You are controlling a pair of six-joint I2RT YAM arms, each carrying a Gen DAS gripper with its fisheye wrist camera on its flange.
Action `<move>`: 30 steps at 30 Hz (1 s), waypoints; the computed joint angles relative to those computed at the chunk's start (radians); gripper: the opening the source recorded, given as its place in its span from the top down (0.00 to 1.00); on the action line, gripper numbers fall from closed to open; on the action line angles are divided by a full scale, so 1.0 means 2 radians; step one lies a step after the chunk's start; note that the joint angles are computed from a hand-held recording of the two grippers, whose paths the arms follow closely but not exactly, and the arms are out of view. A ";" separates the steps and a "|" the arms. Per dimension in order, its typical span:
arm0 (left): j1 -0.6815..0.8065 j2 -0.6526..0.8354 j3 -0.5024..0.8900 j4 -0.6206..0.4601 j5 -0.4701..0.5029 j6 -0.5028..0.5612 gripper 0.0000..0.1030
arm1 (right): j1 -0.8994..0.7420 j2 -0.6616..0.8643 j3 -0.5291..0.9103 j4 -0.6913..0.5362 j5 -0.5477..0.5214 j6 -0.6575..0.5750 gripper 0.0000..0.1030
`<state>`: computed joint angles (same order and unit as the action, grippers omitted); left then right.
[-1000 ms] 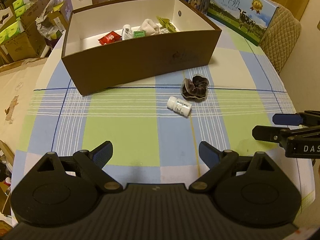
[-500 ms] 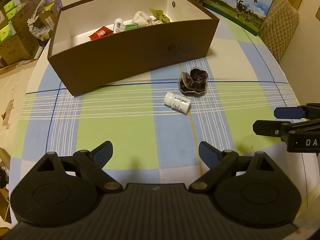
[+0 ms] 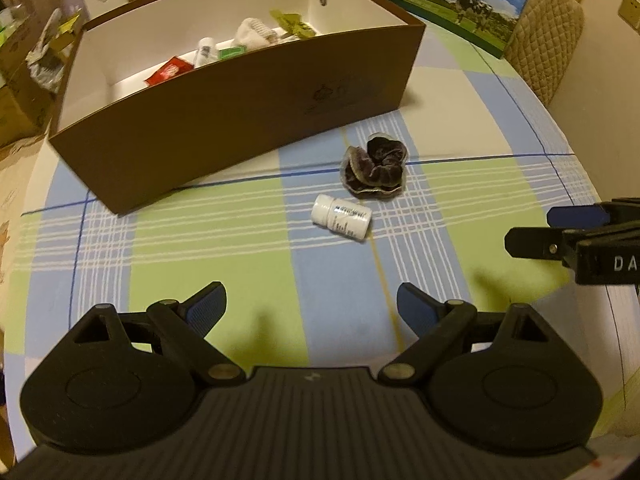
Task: Organize objects
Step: 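Reach the left tool to the white pill bottle while the right tool approaches the mushroom, then grasp the white pill bottle with the left tool while the right tool grasps the dark mushroom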
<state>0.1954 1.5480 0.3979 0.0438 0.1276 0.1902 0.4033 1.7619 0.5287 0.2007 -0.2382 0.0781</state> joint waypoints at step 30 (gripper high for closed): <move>-0.015 0.253 0.128 0.132 0.071 0.132 0.46 | -0.064 0.069 0.045 0.011 0.032 0.021 0.31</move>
